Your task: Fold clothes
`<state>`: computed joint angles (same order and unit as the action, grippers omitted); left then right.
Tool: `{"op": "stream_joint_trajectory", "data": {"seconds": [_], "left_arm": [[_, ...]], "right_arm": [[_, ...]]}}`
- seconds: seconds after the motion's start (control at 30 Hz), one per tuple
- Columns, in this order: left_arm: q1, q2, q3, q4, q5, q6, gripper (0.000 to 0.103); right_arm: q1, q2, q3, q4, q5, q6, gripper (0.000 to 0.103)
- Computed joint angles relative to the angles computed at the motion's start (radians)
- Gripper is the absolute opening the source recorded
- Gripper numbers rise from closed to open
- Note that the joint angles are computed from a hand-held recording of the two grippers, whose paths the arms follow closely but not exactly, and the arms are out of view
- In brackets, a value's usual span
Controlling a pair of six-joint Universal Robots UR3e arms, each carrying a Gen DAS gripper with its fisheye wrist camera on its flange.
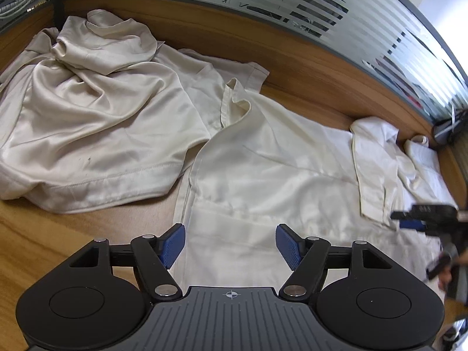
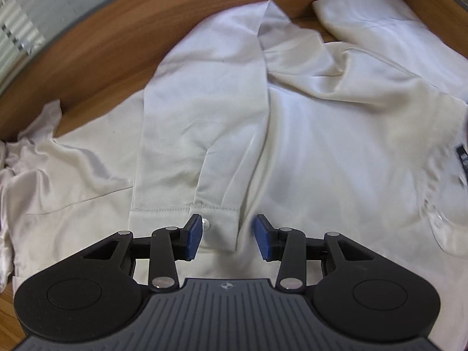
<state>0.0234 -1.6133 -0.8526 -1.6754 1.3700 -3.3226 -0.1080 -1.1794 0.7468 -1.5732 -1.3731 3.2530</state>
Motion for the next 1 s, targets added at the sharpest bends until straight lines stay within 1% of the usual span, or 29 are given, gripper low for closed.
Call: {"op": "stream_joint_trajectory", "data": {"seconds": [0.07, 0.13, 0.17, 0.23, 0.47, 0.6, 0.67, 0.73, 0.8, 0.83, 0.9, 1.0], "left_arm": [[-0.002, 0.027, -0.019, -0.010, 0.009, 0.006, 0.073], [0.003, 0.058, -0.048, -0.013, 0.010, 0.007, 0.073], [0.010, 0.071, -0.059, -0.016, 0.004, 0.008, 0.073], [0.025, 0.090, -0.068, -0.023, -0.004, 0.014, 0.073], [0.070, 0.112, -0.058, -0.024, -0.047, 0.074, 0.074], [0.050, 0.084, -0.034, -0.014, -0.061, 0.106, 0.075], [0.027, 0.062, -0.014, -0.013, -0.062, 0.112, 0.076], [-0.004, 0.032, 0.019, -0.018, -0.054, 0.120, 0.076], [-0.042, 0.003, 0.055, -0.018, -0.035, 0.130, 0.076], [-0.062, -0.006, 0.060, -0.008, -0.023, 0.135, 0.077], [-0.099, -0.029, 0.065, 0.019, 0.005, 0.138, 0.078], [-0.148, -0.076, 0.074, 0.050, 0.048, 0.124, 0.078]], "right_arm": [[0.017, 0.034, -0.045, 0.014, -0.021, -0.026, 0.045], [0.029, 0.048, -0.070, 0.014, -0.033, -0.052, 0.021], [0.035, 0.058, -0.094, 0.022, -0.045, -0.063, 0.007], [0.030, 0.054, -0.119, 0.031, -0.030, -0.075, 0.000], [-0.017, -0.056, -0.167, 0.057, 0.099, -0.069, 0.000], [-0.021, -0.076, -0.171, 0.083, 0.075, -0.088, 0.001], [-0.029, -0.093, -0.119, 0.079, 0.053, -0.097, 0.002], [-0.042, -0.115, -0.057, 0.072, 0.039, -0.102, 0.006], [-0.071, -0.163, 0.030, 0.043, 0.035, -0.102, 0.024], [-0.096, -0.201, 0.085, 0.014, 0.034, -0.108, 0.028], [-0.156, -0.268, 0.180, -0.028, 0.035, -0.120, 0.029], [-0.281, -0.321, 0.262, -0.030, 0.049, -0.133, 0.029]]}}
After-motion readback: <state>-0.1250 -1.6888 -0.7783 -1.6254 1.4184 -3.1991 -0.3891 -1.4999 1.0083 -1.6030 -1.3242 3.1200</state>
